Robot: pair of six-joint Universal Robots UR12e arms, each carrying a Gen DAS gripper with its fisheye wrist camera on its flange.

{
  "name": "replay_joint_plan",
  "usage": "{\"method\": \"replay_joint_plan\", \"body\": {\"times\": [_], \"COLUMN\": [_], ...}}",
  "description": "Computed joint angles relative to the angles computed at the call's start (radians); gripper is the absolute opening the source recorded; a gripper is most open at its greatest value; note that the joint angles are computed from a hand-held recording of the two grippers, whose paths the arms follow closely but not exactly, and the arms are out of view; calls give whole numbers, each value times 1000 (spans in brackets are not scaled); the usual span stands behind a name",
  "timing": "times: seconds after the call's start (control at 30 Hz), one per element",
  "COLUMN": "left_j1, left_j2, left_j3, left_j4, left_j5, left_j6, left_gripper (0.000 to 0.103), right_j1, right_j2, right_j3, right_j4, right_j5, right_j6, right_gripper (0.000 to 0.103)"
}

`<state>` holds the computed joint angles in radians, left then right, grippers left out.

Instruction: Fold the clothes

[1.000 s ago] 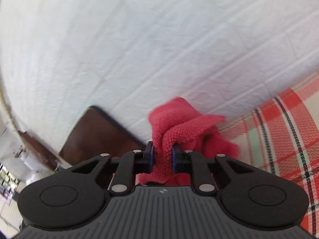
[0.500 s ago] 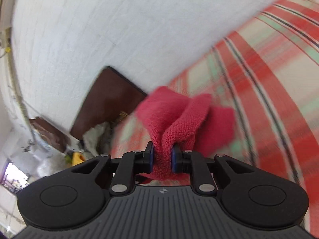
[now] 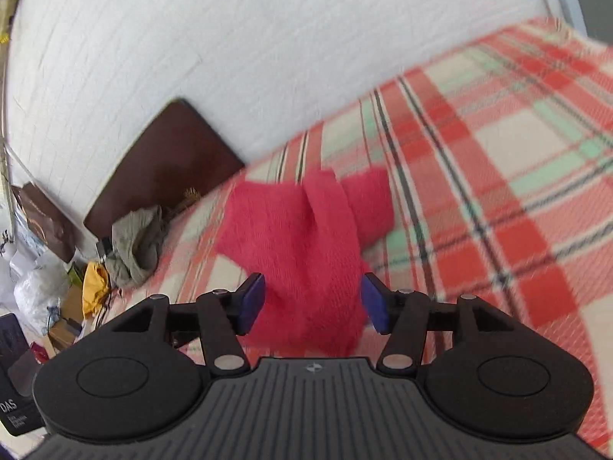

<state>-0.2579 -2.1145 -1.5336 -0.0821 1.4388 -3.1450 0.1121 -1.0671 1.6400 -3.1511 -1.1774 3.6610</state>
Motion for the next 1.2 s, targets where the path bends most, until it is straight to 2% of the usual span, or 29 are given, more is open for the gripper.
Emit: {"method": "replay_joint_plan", "body": {"times": [0.07,0.23,0.33,0.37,0.5,0.6,0.67,0.77,0.87,1.0,1.03,1.1,1.17,1.2], "left_j1": [-3,-20,-43,-51,-73,-86,-96,-99,-103,-114,-118,-125,-125,-122], "left_j2": [-3,-37,-68,-79,-118,-140,-151,-148,-152,-173,-179,-190,-195,-196], "left_j3": [20,99,148,165,223,251,269,264,265,292,297,307,311,311], "left_j4": [18,-58,-122,-141,-198,-203,-212,-198,-187,-226,-229,-235,-235,-232], "left_j5": [9,-44,-40,-32,26,74,112,93,90,117,131,168,194,198], "left_j6": [17,13,40,41,46,34,38,53,75,102,115,142,147,144], "left_gripper": [58,61,61,58,64,74,77,78,79,77,75,61,25,18], "right_j1": [-2,-3,-1,-1,-4,-8,-9,-11,-12,-17,-19,-22,-22,-21], "right_j2": [-1,-3,-5,-6,-8,-6,-5,-7,-15,-19,-19,-19,-18,-17], "right_j3": [-2,-1,4,6,11,15,14,17,23,29,28,25,20,17], "right_j4": [-16,6,25,29,47,44,43,24,12,-14,-12,-3,8,12], "right_j5": [-28,-87,-103,-117,-172,-187,-206,-249,-302,-317,-308,-291,-273,-268], "right_j6": [-2,-23,-45,-48,-58,-64,-68,-77,-111,-144,-146,-149,-154,-157], "right_gripper": [61,61,70,70,71,75,78,80,94,95,95,95,95,95]}}
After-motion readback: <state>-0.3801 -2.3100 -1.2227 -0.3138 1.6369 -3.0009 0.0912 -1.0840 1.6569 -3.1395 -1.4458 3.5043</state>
